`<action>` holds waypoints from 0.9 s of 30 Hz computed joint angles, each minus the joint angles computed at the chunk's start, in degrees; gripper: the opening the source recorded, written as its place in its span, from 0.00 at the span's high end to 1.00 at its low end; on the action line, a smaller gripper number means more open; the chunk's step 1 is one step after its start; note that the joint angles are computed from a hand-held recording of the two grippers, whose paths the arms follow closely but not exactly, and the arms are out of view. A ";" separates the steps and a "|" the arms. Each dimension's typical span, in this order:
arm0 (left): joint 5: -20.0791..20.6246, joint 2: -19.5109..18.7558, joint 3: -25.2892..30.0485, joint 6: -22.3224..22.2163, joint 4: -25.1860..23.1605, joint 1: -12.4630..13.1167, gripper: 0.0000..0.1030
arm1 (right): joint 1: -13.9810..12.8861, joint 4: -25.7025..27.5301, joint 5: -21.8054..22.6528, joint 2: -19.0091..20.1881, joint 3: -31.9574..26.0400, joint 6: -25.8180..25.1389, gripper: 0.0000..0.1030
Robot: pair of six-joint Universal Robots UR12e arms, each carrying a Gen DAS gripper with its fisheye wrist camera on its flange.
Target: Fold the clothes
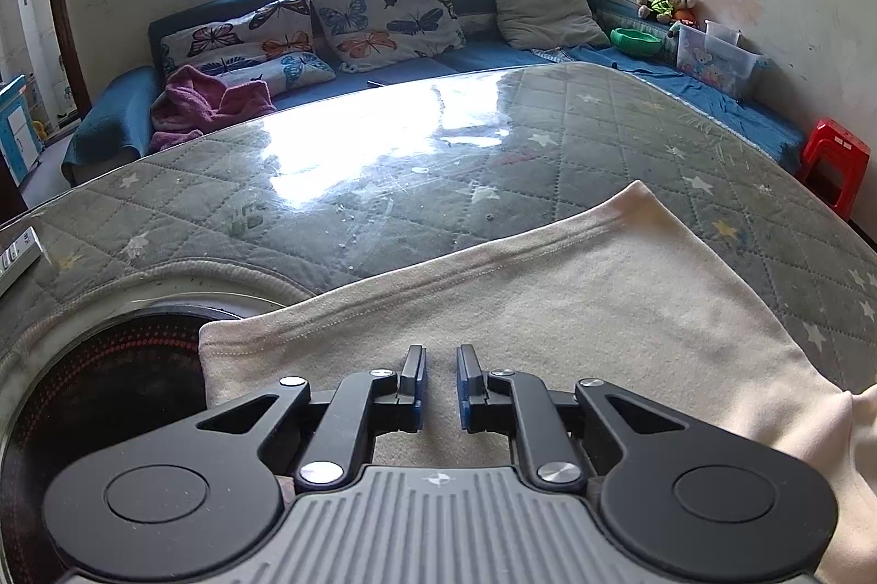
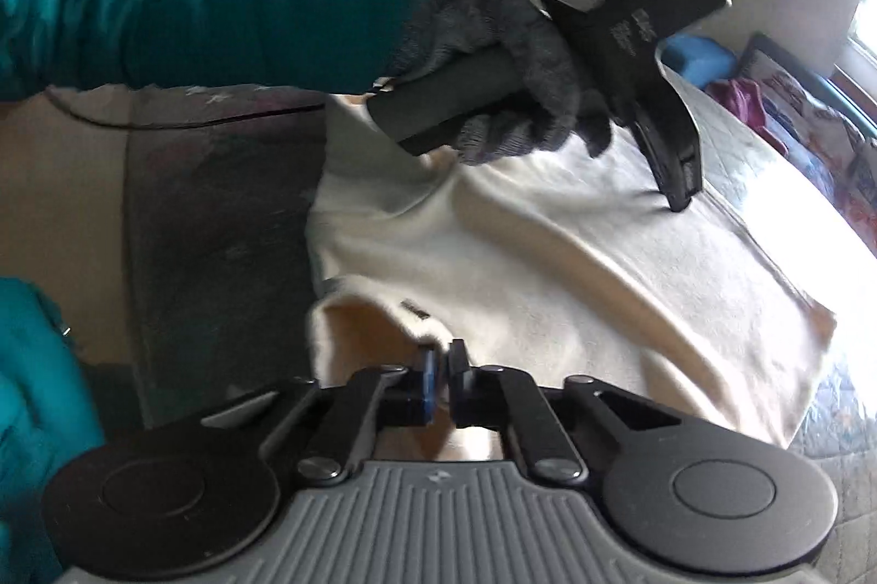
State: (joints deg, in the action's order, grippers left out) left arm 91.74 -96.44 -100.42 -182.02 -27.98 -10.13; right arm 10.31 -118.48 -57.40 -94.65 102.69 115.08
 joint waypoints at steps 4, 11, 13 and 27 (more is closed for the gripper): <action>0.37 -0.17 -0.03 -0.47 0.57 -0.07 0.87 | -0.38 3.31 0.39 -0.74 -0.12 -1.84 0.98; 0.73 0.17 -0.26 -0.73 0.59 -0.04 0.78 | -1.22 6.35 1.66 -0.61 -1.15 -0.16 0.93; 0.62 0.68 -0.72 -0.69 1.14 -0.10 0.76 | -1.82 7.27 2.28 -0.77 -1.52 0.85 0.92; -7.61 9.11 -10.27 5.14 7.73 -4.15 0.76 | -4.15 0.75 -6.72 -2.96 1.31 14.11 0.89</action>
